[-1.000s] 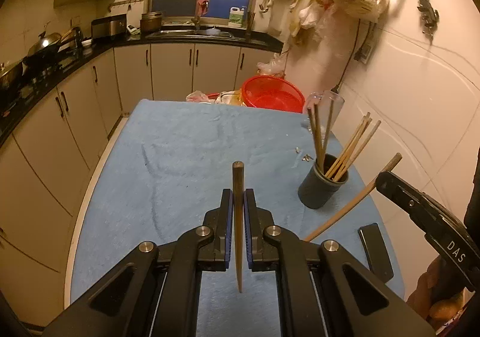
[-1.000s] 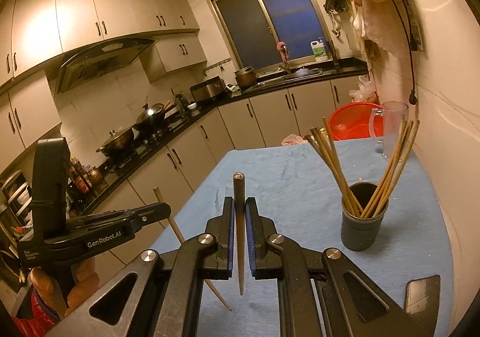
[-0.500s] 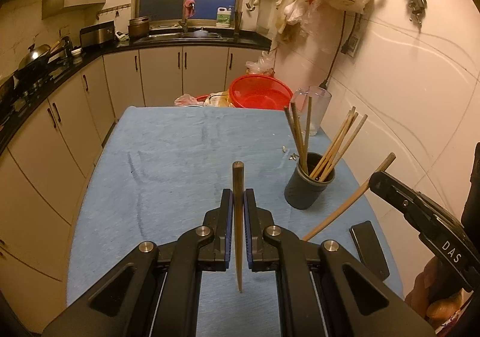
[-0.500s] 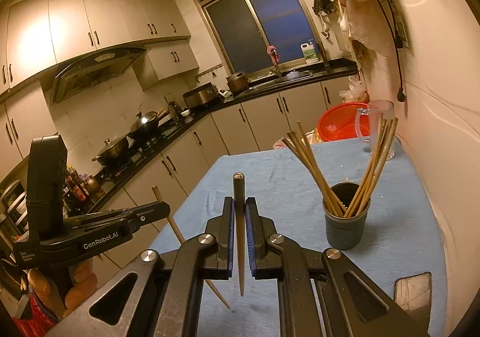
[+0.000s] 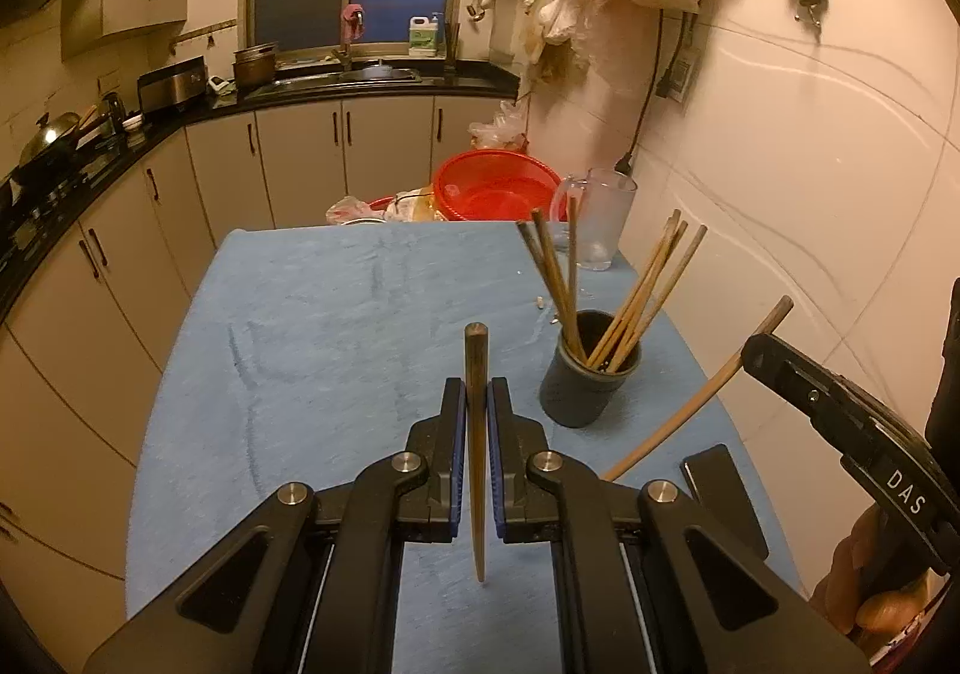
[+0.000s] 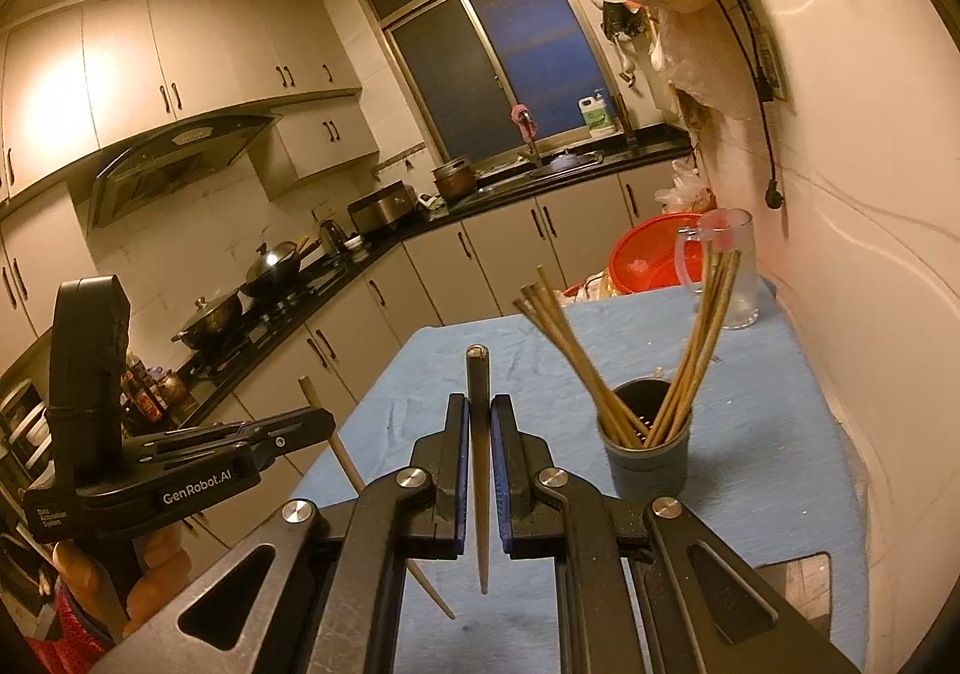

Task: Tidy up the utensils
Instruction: 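Lift the left gripper's chopstick toward the black cup while the right gripper carries its own, then lower both chopsticks into the black cup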

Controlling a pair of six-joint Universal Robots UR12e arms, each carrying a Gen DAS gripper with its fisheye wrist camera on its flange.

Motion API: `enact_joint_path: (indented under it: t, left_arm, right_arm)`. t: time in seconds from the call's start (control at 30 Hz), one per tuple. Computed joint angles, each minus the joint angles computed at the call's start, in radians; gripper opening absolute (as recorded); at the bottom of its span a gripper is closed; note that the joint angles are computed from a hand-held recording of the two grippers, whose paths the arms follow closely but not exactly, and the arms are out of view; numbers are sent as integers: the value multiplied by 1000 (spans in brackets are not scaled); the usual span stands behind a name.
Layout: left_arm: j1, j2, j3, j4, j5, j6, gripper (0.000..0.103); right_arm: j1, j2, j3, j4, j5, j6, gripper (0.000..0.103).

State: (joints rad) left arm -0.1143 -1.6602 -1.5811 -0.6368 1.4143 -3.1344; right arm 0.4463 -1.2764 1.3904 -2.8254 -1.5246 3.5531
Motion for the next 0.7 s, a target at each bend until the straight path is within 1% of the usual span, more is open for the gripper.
enact_joint_path:
  t: [0.23, 0.7]
  left_arm:
    - [-15, -20, 33, -11, -7, -5, 7]
    - [-44, -71, 129, -10, -31, -11, 7]
  right_arm:
    - [-14, -13, 4, -2, -18, -2, 8]
    - [-36, -23, -22, 13, -86, -18, 8]
